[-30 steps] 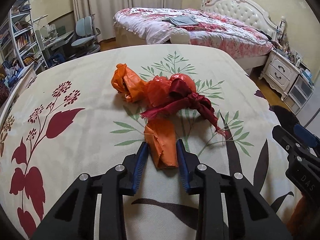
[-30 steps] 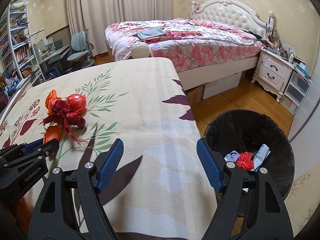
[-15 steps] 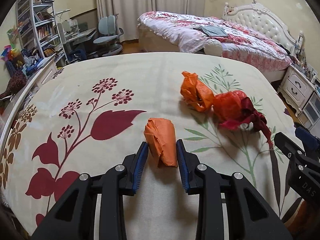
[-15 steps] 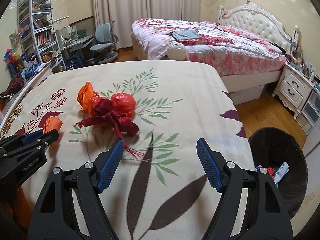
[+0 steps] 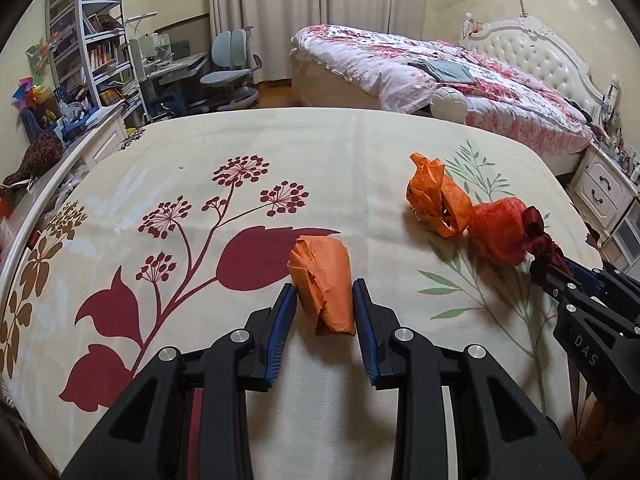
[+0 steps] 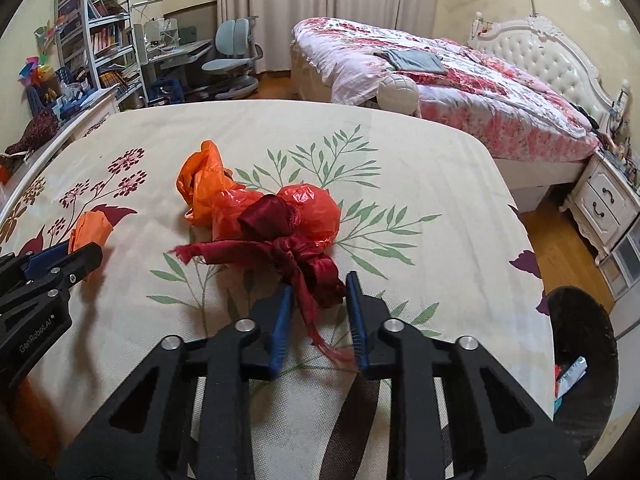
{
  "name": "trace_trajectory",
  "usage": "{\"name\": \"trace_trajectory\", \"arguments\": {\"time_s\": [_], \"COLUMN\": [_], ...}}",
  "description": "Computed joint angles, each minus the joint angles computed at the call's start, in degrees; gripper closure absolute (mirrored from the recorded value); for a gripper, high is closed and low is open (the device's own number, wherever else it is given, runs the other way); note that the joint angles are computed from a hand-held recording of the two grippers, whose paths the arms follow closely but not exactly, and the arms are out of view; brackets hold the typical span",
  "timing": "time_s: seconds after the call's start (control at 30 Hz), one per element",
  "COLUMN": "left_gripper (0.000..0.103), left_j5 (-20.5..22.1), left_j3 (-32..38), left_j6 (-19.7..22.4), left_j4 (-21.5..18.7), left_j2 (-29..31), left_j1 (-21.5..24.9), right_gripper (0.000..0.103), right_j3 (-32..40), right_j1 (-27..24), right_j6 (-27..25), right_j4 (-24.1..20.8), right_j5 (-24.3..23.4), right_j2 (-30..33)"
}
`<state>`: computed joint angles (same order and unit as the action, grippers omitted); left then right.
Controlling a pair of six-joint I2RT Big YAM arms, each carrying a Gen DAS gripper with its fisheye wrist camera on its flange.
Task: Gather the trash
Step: 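Grasp the red ribbon with the right tool while the left holds the orange bag, then carry the red ribbon with the right tool while the left carries the orange bag into the bin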
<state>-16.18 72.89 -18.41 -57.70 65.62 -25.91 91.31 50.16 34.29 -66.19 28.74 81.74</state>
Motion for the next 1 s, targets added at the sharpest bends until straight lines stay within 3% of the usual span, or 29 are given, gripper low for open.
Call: {"name": "trace_trajectory", "arguments": {"time_s": [0.4,0.67,1.0], "left_gripper": [0.071,0.071,0.071], "left_j5": [-0.18,-0.89,-1.67], "left_j3": [0.07,1.68,6.62], "left_j6": [-0.80,-1.17,-0.17], "left_j4": [0.16,1.76,4.71], "left_j2": [-0.60,0.24,5.44], "left_j1": [-3.31,-9.35,-18.28], "right_gripper": [0.088,0.088,0.088], "right_j3": [-4.40,-9.33,-15.10], "right_j1": [1.50,0.69,-3.18], "right_j6": [3.71,8.89,15.51], "right_j4": [-0.88,-4.59,-10.99], "right_j5": [3.08,7.12,11.63], "right_j2": [-6.23,-12.60,-20.58]}}
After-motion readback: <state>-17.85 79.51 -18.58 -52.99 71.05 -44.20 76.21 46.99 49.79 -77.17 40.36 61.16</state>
